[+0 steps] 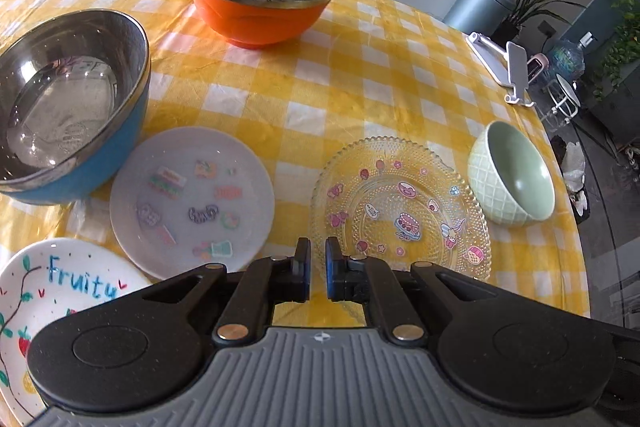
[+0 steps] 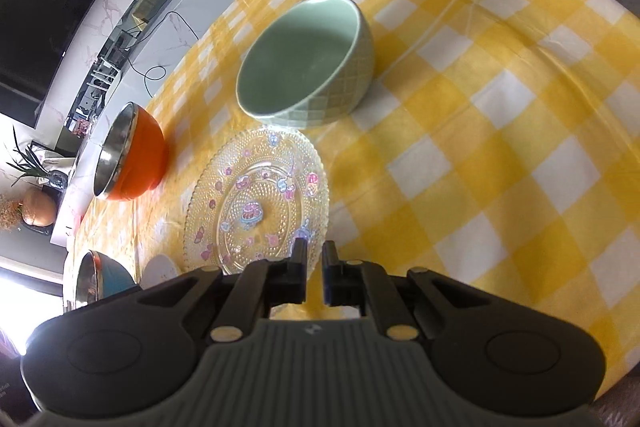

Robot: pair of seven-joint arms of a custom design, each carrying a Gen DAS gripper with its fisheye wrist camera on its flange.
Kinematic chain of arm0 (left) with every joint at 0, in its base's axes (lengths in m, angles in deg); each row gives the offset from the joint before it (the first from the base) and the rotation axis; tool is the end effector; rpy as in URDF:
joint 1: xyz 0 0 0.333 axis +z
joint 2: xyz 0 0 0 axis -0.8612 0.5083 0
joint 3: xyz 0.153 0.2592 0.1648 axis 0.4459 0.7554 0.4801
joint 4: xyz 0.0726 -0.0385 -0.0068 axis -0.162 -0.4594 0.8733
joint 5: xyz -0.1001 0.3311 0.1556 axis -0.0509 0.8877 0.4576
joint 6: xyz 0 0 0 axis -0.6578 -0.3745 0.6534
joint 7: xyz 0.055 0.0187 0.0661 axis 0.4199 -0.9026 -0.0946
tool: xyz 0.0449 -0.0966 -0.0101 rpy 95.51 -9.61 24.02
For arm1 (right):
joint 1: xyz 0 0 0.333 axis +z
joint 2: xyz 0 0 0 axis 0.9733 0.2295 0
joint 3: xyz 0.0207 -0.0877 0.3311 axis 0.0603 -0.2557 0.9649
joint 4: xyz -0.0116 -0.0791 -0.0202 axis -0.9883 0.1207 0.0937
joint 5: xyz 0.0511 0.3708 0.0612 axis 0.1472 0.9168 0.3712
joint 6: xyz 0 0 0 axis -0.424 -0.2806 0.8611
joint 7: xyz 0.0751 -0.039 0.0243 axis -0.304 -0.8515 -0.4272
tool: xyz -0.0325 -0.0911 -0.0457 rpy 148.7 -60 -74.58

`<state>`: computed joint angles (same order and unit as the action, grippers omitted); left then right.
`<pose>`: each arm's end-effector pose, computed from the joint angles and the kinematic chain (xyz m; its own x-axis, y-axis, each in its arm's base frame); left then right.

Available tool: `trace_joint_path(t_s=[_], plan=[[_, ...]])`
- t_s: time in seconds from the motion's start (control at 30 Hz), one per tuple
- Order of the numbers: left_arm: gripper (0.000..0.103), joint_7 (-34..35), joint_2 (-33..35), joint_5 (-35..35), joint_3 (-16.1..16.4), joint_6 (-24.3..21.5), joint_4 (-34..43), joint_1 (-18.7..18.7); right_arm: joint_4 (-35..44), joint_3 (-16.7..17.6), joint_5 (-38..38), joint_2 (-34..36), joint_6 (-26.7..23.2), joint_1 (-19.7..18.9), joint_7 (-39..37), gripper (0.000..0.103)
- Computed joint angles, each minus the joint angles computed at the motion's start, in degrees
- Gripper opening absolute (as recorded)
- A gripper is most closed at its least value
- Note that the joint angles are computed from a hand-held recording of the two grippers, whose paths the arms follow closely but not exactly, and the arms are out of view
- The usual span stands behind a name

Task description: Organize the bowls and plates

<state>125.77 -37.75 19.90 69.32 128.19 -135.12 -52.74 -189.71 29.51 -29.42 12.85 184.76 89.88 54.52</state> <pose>0.6768 -0.0710 0.4033 0.0589 -0.9542 0.2933 -0.8748 -0.1908 -0.4453 0.6511 0.2001 0.3552 -0.3492 -0.7364 -0.5795 -0.7470 0.5921 -0.3022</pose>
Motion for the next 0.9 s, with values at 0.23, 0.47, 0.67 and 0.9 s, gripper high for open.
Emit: trace_joint_path(t_s=[0.23,0.47,0.67,0.9], plan=[[0.014,5.03,-0.44,-1.15,-1.40,-0.19,-0.44,0.77,-3.89,-3.16,-1.99,-2.36,2.34,2.56,1.20,0.013],[0.023,6.52,3.12,0.63,-0.95,4.24,3.64,0.27,-3.14,-2.05,-3.27,-1.09,7.77,0.92,0.11,0.033],[0.024,7.96,6.38,3.89,-1.62,2.39,8.13,0.31,0.07,-0.62,-3.29,1.53,6.20,-0.98,0.09,0.031],[0.024,9.27,8.12,2.44,-3.08,-1.03,10.19,1.66,1.40,4.20,-1.48,3.10,6.36,-5.00,-2.04,0.021]])
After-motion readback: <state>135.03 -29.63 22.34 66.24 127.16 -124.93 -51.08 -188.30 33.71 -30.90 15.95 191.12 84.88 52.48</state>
